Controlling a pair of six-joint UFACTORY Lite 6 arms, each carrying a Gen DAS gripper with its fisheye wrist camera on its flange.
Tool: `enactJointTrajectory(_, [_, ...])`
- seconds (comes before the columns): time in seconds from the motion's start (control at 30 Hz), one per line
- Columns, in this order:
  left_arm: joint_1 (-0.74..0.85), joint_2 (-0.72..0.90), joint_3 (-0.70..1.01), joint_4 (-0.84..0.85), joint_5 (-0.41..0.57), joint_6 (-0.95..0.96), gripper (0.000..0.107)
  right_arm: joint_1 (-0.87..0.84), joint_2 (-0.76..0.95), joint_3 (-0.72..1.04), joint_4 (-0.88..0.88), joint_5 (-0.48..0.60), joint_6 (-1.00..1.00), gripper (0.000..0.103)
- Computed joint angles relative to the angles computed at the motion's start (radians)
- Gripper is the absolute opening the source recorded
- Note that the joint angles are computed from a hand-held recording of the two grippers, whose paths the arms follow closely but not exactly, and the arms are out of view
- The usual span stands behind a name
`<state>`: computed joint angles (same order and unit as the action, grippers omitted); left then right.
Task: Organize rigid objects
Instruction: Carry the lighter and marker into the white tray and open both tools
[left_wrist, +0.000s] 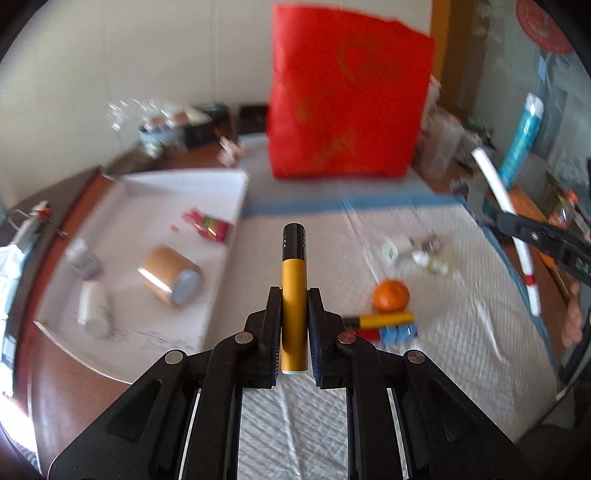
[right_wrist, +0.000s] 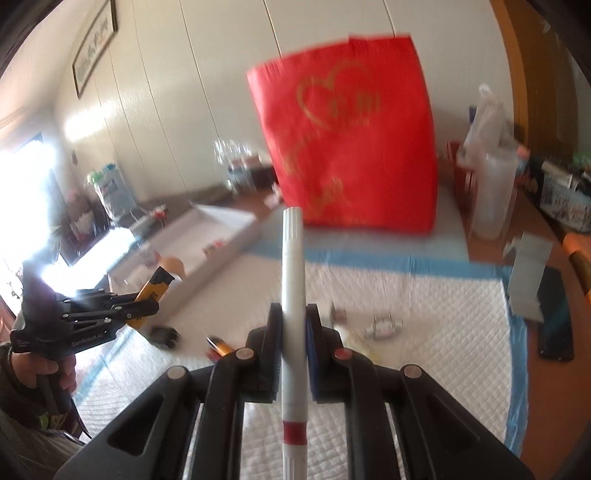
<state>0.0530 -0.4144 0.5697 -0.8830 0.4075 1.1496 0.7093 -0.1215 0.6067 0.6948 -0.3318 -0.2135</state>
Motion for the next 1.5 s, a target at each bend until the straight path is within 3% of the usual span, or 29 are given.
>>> enactJointTrajectory(0.23, [0.127, -0.132, 0.004, -0.045, 0.108, 0.06, 0.012, 0.149, -0.168, -0.005, 0.379, -0.115, -0.314, 0.01])
enactJointTrajectory(0.37, [0.164, -0.164, -0.003, -0.056, 0.151, 0.074, 0.012, 0.238, -0.178, 0.028, 0.491, -0.184, -0.454, 0.01])
enactJointTrajectory(0.8, [0.331, -0.218, -0.024, -0.095, 0.283, 0.173, 0.012, 0.274, -0.157, 0.051, 0.505, -0.201, -0.423, 0.01])
enactJointTrajectory(1.1, [0.572, -0.152, 0.032, -0.158, 0.425, 0.332, 0.012, 0.312, -0.002, 0.207, 0.59, -0.218, -0.504, 0.01])
enactJointTrajectory(1.5, [0.794, 0.084, 0.376, -0.281, 0.596, 0.43, 0.012, 0.343, 0.289, 0.61, 0.761, -0.207, -0.806, 0.01])
